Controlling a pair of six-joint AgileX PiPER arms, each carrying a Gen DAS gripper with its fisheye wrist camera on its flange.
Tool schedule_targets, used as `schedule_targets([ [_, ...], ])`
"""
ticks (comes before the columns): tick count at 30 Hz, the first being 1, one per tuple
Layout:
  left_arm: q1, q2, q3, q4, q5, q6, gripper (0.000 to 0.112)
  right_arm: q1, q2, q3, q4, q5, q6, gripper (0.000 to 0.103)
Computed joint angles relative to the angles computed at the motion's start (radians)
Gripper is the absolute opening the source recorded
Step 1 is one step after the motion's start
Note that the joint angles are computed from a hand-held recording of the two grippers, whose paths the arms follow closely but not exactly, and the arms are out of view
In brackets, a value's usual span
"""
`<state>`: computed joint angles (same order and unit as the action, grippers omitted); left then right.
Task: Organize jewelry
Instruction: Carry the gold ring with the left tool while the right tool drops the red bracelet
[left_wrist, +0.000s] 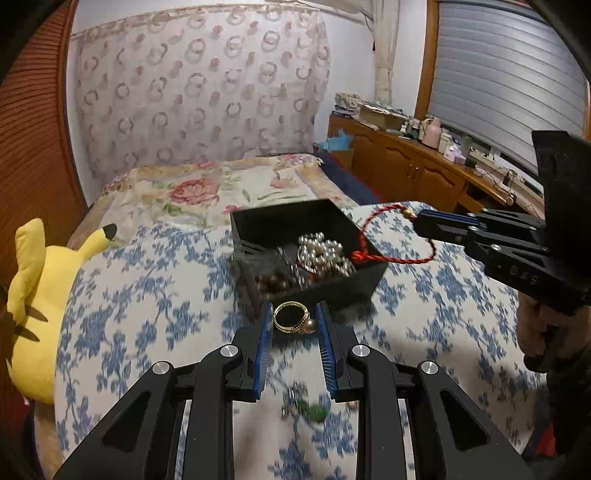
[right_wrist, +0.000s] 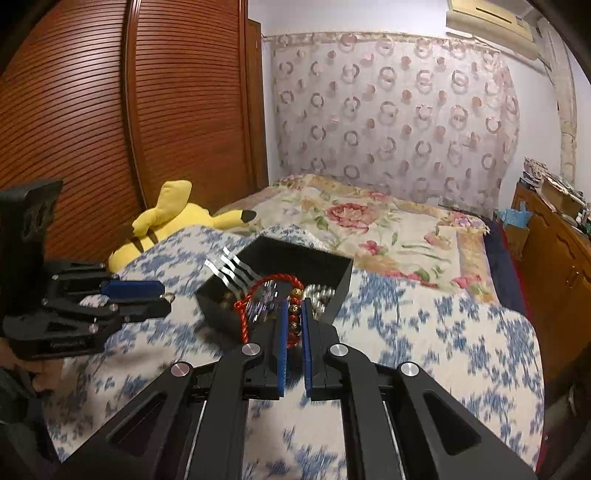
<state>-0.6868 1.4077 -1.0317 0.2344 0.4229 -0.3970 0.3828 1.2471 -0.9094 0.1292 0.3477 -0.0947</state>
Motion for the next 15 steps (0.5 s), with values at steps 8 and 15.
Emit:
schedule_targets([
  [8, 0.028, 0.114, -0.141, -0.035, 0.038, 0.053, 0.022, -0.063, 0.137, -0.077, 0.336, -0.023, -0.347, 0.008],
  [15, 0.040, 0.186, -0.229, -0.052, 0.068, 0.084, 0.022, -0.083, 0.183, -0.071, 0.488, -0.020, -0.495, 0.009],
])
